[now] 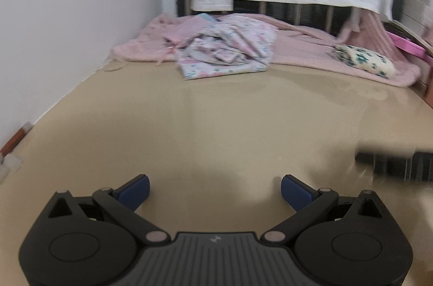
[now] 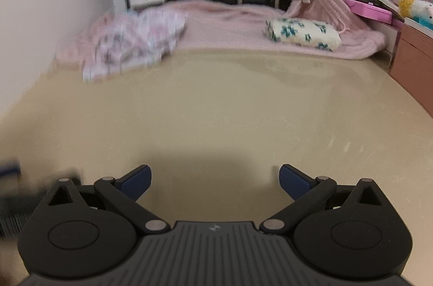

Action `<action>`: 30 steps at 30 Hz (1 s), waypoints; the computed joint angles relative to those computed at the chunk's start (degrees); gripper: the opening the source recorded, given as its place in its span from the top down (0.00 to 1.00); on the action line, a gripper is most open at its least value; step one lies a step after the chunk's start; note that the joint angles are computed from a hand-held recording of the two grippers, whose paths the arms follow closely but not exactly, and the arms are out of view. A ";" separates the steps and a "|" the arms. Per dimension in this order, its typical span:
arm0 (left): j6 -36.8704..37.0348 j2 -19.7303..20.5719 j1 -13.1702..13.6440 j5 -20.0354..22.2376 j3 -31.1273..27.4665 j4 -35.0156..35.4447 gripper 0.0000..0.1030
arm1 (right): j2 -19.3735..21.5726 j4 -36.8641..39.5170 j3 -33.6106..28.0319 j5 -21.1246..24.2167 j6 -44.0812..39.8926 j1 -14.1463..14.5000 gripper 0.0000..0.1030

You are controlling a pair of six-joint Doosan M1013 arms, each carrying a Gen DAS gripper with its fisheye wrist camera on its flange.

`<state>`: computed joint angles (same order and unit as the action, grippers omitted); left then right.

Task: Fold clothes
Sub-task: 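Move the right tool toward the pink floral dress pile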

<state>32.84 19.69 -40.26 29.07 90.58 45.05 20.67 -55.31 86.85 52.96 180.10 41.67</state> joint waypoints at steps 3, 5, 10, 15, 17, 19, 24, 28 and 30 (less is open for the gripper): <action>9.08 1.41 0.75 0.95 -2.98 -7.83 0.00 | 0.63 -0.12 -2.94 -5.29 -2.28 -2.41 0.00; 22.20 1.91 2.26 2.12 -5.28 -19.58 0.00 | 1.43 2.98 -5.10 -8.94 -6.66 -4.46 0.00; 36.44 4.47 7.55 3.01 -11.00 -43.03 0.00 | 4.40 11.79 -10.18 -14.92 -17.07 -8.85 0.01; 34.35 8.71 9.90 -0.71 -17.42 -38.35 0.00 | 8.11 19.06 -15.40 -15.86 -25.17 -11.92 0.01; 31.18 10.57 10.39 -4.48 -19.65 -32.01 0.00 | 9.52 19.52 -17.36 -15.69 -26.35 -12.58 0.01; 28.71 13.51 10.81 -3.13 -24.46 -27.66 0.00 | 10.53 20.43 -18.83 -16.62 -27.73 -13.25 0.01; 41.56 19.93 12.50 0.58 -34.73 -35.28 0.00 | 12.03 27.41 -20.69 -20.64 -33.65 -14.80 0.02; 52.11 23.59 13.29 3.32 -40.27 -42.29 0.00 | 13.71 40.23 -22.58 -22.25 -45.40 -15.96 0.35; 50.85 25.28 12.93 5.44 -43.20 -39.58 0.00 | 14.99 45.67 -24.40 -21.38 -49.52 -16.53 0.71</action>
